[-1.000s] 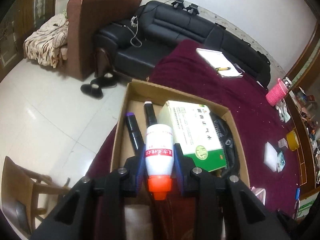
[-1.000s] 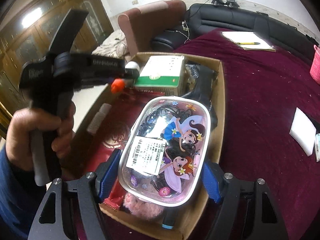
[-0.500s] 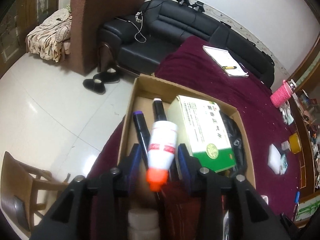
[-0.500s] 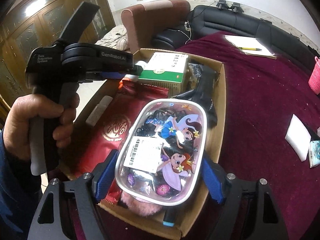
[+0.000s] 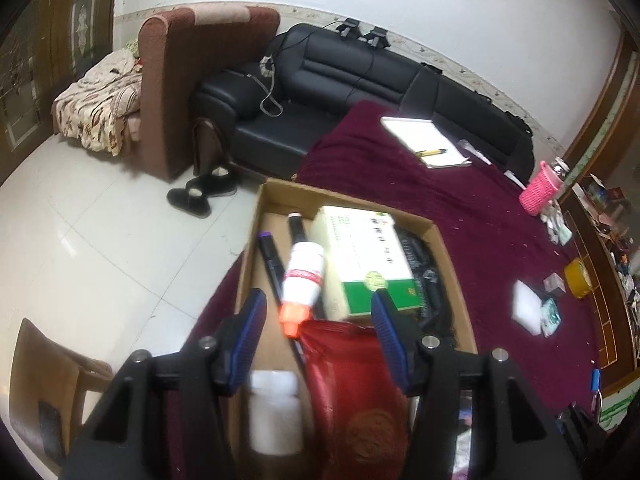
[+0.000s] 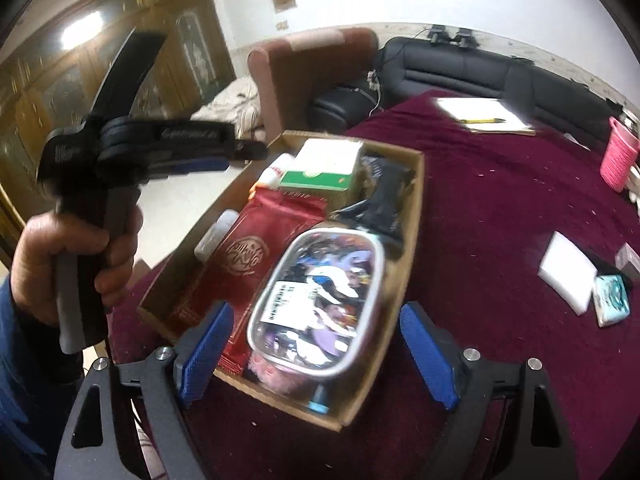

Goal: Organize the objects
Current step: 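Carry the spray bottle and pencil case into the cardboard box and release them, then move both grippers back over the remaining items on the carpet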

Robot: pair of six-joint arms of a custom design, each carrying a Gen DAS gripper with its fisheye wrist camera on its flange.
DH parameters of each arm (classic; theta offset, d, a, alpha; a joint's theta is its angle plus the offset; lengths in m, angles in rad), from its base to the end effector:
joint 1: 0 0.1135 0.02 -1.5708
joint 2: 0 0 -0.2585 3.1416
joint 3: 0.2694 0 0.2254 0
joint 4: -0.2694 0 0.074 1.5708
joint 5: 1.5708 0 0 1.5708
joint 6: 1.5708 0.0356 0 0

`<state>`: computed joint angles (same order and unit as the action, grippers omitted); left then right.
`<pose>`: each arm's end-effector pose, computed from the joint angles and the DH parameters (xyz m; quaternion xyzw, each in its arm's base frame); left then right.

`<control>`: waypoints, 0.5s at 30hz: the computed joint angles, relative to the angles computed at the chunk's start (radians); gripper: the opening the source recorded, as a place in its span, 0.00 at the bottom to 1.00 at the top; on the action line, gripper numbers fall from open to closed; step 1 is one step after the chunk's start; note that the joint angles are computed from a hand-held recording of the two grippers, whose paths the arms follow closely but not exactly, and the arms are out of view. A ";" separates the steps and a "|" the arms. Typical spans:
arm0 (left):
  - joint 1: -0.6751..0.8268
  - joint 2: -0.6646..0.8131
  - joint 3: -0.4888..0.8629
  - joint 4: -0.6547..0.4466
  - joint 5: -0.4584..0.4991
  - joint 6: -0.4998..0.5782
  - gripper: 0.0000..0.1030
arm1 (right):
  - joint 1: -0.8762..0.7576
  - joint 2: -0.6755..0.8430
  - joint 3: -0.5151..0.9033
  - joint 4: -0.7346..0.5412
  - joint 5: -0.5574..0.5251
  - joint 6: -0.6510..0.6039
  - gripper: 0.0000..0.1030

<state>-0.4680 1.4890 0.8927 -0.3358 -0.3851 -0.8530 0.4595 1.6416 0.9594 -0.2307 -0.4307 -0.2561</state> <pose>0.2525 -0.1126 0.2129 -0.2372 0.9032 -0.0456 0.3548 0.2711 0.1507 0.1968 -0.3884 0.8418 0.2332 0.2934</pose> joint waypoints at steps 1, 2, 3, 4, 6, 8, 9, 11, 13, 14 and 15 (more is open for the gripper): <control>-0.013 -0.001 0.011 -0.010 -0.006 -0.002 0.53 | -0.026 -0.009 -0.002 -0.007 -0.015 -0.005 0.87; -0.032 0.004 0.028 -0.022 -0.017 -0.005 0.53 | -0.062 -0.020 -0.006 -0.011 -0.035 -0.011 0.87; -0.044 0.010 0.043 -0.030 -0.023 -0.007 0.54 | -0.089 -0.023 -0.005 -0.015 -0.053 -0.018 0.88; -0.060 0.018 0.057 -0.038 -0.031 -0.010 0.54 | -0.131 -0.023 -0.001 -0.024 -0.078 -0.029 0.89; -0.096 0.048 0.103 -0.058 -0.045 -0.015 0.56 | -0.200 -0.006 0.022 -0.043 -0.105 -0.042 0.89; -0.132 0.085 0.154 -0.075 -0.055 -0.020 0.56 | -0.280 0.037 0.063 -0.063 -0.143 -0.051 0.90; -0.146 0.101 0.177 -0.083 -0.058 -0.020 0.56 | -0.327 0.073 0.100 -0.080 -0.155 -0.051 0.90; -0.184 0.154 0.248 -0.101 -0.057 -0.021 0.56 | -0.396 0.126 0.152 -0.098 -0.166 -0.046 0.90; -0.217 0.214 0.329 -0.125 -0.053 -0.016 0.59 | -0.469 0.203 0.238 -0.135 -0.169 -0.039 0.90; -0.230 0.245 0.370 -0.138 -0.051 -0.015 0.64 | -0.503 0.243 0.288 -0.160 -0.164 -0.027 0.90; -0.249 0.295 0.437 -0.155 -0.045 -0.011 0.67 | -0.543 0.291 0.350 -0.188 -0.174 -0.005 0.90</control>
<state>-0.7171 1.7837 1.3299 -0.4906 -0.4305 -0.8643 -0.0833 1.9325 1.3096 -0.4188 -0.6049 -0.2614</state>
